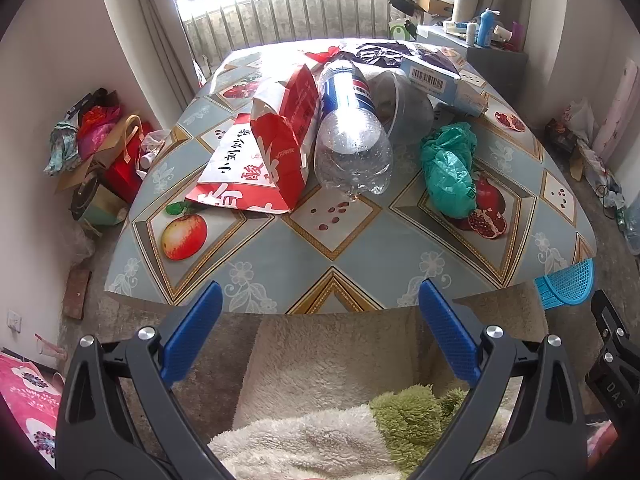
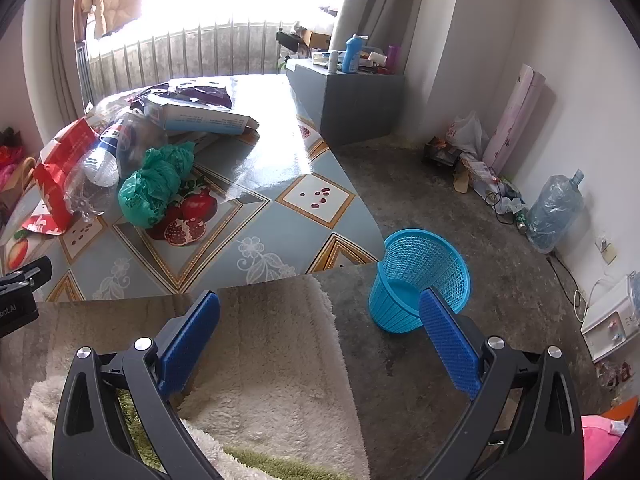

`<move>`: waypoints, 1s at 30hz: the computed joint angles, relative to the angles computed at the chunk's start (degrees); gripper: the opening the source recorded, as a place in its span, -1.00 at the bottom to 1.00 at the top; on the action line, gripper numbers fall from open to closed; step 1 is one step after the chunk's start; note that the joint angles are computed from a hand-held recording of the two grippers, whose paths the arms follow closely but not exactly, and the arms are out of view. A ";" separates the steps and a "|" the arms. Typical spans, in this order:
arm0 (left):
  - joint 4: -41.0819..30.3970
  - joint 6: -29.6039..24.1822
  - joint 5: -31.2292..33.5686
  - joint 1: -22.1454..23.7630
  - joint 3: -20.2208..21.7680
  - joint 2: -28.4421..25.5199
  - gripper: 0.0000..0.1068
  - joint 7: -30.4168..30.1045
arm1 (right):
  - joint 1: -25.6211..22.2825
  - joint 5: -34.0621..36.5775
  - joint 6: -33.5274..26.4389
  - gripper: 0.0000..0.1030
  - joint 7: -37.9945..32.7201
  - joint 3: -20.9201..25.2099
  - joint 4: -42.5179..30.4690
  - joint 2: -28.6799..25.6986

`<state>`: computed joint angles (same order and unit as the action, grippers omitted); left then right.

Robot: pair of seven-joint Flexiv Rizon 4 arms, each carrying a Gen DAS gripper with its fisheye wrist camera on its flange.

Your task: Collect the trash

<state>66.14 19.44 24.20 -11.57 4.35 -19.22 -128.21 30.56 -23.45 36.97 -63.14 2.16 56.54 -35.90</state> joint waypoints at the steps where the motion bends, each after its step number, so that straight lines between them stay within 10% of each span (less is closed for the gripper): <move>1: 0.04 -0.01 0.00 0.03 0.01 0.02 0.77 0.03 | 0.05 -0.05 0.11 0.88 0.04 -0.03 0.10 0.02; 30: 1.11 0.65 0.45 0.47 0.16 0.66 0.77 0.23 | -0.21 -0.53 0.47 0.88 -0.17 -0.23 0.37 0.32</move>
